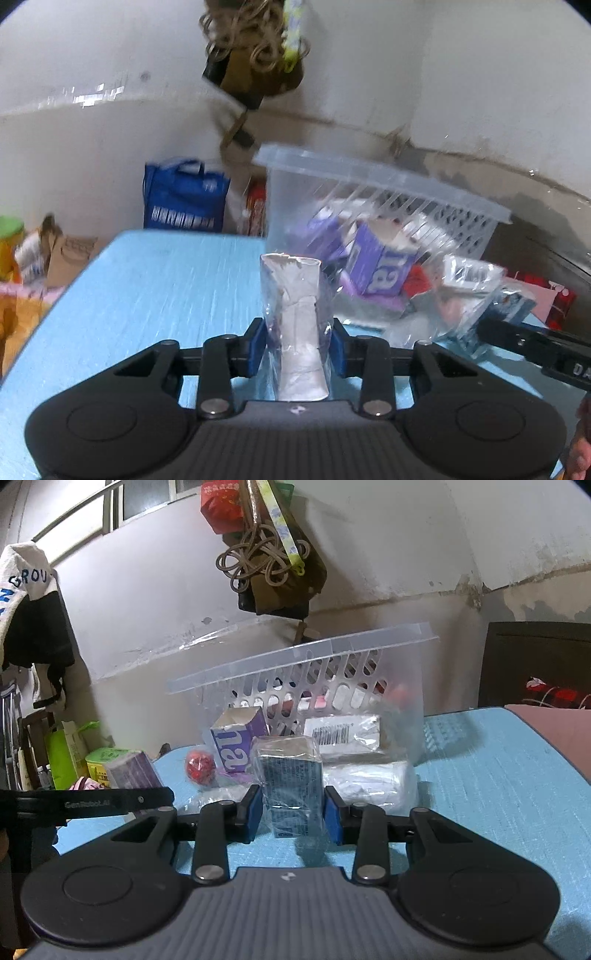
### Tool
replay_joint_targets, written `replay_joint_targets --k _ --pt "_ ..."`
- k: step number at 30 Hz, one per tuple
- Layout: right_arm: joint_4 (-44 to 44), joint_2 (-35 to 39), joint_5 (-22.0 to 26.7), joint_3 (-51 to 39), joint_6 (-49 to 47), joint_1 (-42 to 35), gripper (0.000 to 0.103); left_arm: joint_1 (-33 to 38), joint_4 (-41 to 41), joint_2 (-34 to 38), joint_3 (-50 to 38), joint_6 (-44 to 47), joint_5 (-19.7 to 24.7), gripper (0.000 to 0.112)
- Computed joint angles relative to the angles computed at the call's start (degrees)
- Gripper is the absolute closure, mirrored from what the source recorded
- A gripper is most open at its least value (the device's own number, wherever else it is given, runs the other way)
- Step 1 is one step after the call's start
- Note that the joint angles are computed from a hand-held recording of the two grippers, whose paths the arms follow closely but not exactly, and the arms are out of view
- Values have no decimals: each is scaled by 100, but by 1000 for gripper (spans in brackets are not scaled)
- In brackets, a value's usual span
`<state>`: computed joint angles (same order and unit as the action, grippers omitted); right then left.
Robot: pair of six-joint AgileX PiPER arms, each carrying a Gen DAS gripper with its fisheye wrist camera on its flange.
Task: Organize objects
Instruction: 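Lift both items over the clear basket and release them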
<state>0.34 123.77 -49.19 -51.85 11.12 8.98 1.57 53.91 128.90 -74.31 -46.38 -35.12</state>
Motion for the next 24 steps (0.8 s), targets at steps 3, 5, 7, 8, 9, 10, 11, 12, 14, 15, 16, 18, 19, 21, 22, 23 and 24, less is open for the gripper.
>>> replay_joint_targets --k 3,5,7,8,9,10,11,12,14,15,16,18,19,21,22,23,24 --pt "2 12 -70 18 7 5 64 28 -162 -27 96 156 -167 73" --pt "-33 13 -131 45 37 -9 64 90 -17 -20 68 -39 -242 73" --pt "37 8 -286 122 -62 25 64 135 -54 -48 123 18 -324 73" --pt "77 -20 -268 140 -168 52 64 168 -115 -81 192 106 -404 73" --pt "167 -58 -322 203 -306 90 64 224 -138 -116 272 160 -536 73" --pt "189 -123 -486 331 -310 94 64 272 -150 -164 342 193 -634 73" --pt "74 -210 -646 456 -191 47 64 299 -224 -240 425 257 -708 73" --pt "9 -317 -802 575 -116 11 64 325 -287 -301 488 313 -797 73" --pt "78 -588 -900 714 -197 7 64 380 -201 -456 518 171 -938 73" --pt "56 -711 -868 722 -214 -22 64 378 -148 -526 477 82 -956 73" --pt "-32 -848 -793 677 -217 -76 64 361 -85 -592 384 -15 -939 73" --pt "-160 -1068 -485 402 -338 -164 64 282 276 -687 -68 -537 -714 73" --pt "-167 -1121 -318 137 -478 -199 64 252 597 -678 -396 -974 -637 73" --pt "-335 -1109 520 -709 -659 -301 64 108 1424 -502 -1401 -2120 -367 73" --pt "-512 -1005 1093 -1282 -464 -372 64 -26 1866 -345 -1974 -2692 -111 73" --pt "-865 -843 1666 -1855 -43 -454 64 -163 2318 -145 -2547 -3265 113 73" --pt "-1072 -649 2196 -2428 208 -500 64 -342 2809 62 -3120 -3838 477 73"
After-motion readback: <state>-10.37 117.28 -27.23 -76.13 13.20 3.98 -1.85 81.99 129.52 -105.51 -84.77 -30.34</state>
